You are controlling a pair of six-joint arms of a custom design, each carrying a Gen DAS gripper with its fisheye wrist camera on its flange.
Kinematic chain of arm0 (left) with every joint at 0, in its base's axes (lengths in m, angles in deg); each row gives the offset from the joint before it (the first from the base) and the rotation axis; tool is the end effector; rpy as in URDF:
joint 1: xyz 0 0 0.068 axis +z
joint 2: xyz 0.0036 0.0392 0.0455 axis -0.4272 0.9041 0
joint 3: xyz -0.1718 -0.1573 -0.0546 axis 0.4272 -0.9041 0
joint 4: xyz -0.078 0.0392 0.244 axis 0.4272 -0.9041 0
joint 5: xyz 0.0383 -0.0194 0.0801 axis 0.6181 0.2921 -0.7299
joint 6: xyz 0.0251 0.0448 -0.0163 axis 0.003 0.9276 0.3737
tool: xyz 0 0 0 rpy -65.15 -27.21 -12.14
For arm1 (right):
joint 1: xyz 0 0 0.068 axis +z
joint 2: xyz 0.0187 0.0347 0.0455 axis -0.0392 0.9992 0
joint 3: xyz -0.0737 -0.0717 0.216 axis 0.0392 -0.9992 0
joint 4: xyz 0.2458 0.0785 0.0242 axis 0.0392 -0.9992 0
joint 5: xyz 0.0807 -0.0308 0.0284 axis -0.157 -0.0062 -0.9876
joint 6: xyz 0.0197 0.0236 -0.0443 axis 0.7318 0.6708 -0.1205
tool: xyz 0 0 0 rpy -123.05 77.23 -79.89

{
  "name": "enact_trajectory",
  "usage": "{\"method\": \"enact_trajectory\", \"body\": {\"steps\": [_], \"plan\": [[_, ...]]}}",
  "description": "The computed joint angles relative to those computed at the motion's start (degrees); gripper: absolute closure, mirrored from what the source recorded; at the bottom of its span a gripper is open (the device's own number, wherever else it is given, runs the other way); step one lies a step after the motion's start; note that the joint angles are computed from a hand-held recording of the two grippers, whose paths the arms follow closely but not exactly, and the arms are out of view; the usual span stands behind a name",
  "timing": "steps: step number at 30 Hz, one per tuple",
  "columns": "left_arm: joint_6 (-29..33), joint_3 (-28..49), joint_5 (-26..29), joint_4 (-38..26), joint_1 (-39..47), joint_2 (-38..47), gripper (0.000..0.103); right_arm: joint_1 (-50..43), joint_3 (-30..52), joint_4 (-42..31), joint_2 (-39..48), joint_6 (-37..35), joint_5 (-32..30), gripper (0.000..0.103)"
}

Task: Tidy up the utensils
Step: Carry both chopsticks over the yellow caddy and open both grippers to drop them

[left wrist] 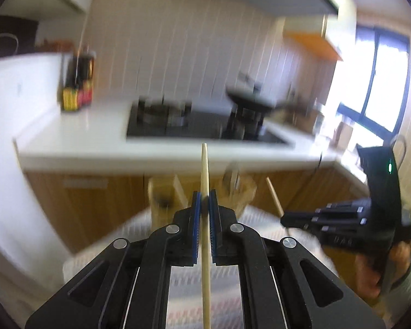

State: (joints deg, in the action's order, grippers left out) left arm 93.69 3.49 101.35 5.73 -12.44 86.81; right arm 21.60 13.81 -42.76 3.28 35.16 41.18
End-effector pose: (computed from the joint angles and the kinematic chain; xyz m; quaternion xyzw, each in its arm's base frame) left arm 0.2698 0.0360 0.3582 0.1722 0.8199 -0.2332 0.4937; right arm 0.2550 0.1119 0.3305 -0.0373 0.9101 0.1398 0.3882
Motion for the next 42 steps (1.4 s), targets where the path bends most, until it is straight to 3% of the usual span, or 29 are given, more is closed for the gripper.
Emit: {"method": "enact_trajectory", "body": {"steps": [4, 6, 10, 15, 17, 28, 33, 37, 38, 41, 42], "plan": [[-12.7, 0.23, 0.5, 14.67, -1.55, 0.01, 0.099, -3.12, 2.3, 6.25, -0.92, -2.11, 0.0, 0.098], [-18.17, -2.36, -2.93, 23.4, -4.18, -0.44, 0.099, -5.19, 3.04, 11.06, -0.49, -2.01, -1.23, 0.098], [-27.4, -5.16, -7.38, 38.63, -8.46, 2.69, 0.099, -5.51, -2.0, 24.37, -2.87, -1.94, 4.31, 0.098], [-30.53, -6.69, -14.43, 49.22, -13.17, 8.85, 0.099, -6.13, -2.52, 36.2, 2.22, -4.07, 10.21, 0.098], [-31.06, -6.37, -16.41, 51.05, -14.82, 12.0, 0.099, -7.75, -1.23, 37.69, 5.15, -4.38, 8.21, 0.098], [-25.49, -7.22, -28.05, 57.9, -19.89, 19.54, 0.098, -6.63, -4.12, 48.08, 12.83, -8.1, 12.78, 0.099], [-23.43, -10.79, -28.43, 60.43, -20.49, 18.65, 0.098, -5.94, -7.58, 51.02, 12.84, -8.06, 12.95, 0.098], [-24.64, -13.46, -24.02, 58.69, -18.08, 15.44, 0.079, -6.93, -11.73, 49.79, 9.09, -5.54, 9.43, 0.097], [-24.63, -13.74, -22.19, 57.58, -17.42, 14.65, 0.068, -7.11, -12.95, 49.37, 7.72, -4.96, 8.88, 0.092], [-24.4, -17.24, -17.36, 54.72, -14.38, 8.86, 0.055, -7.04, -18.13, 48.05, 1.3, -4.16, 7.75, 0.069], [-23.55, -18.22, -15.93, 52.96, -13.35, 6.63, 0.053, -6.67, -20.12, 47.38, -1.37, -4.15, 8.08, 0.069]]}}
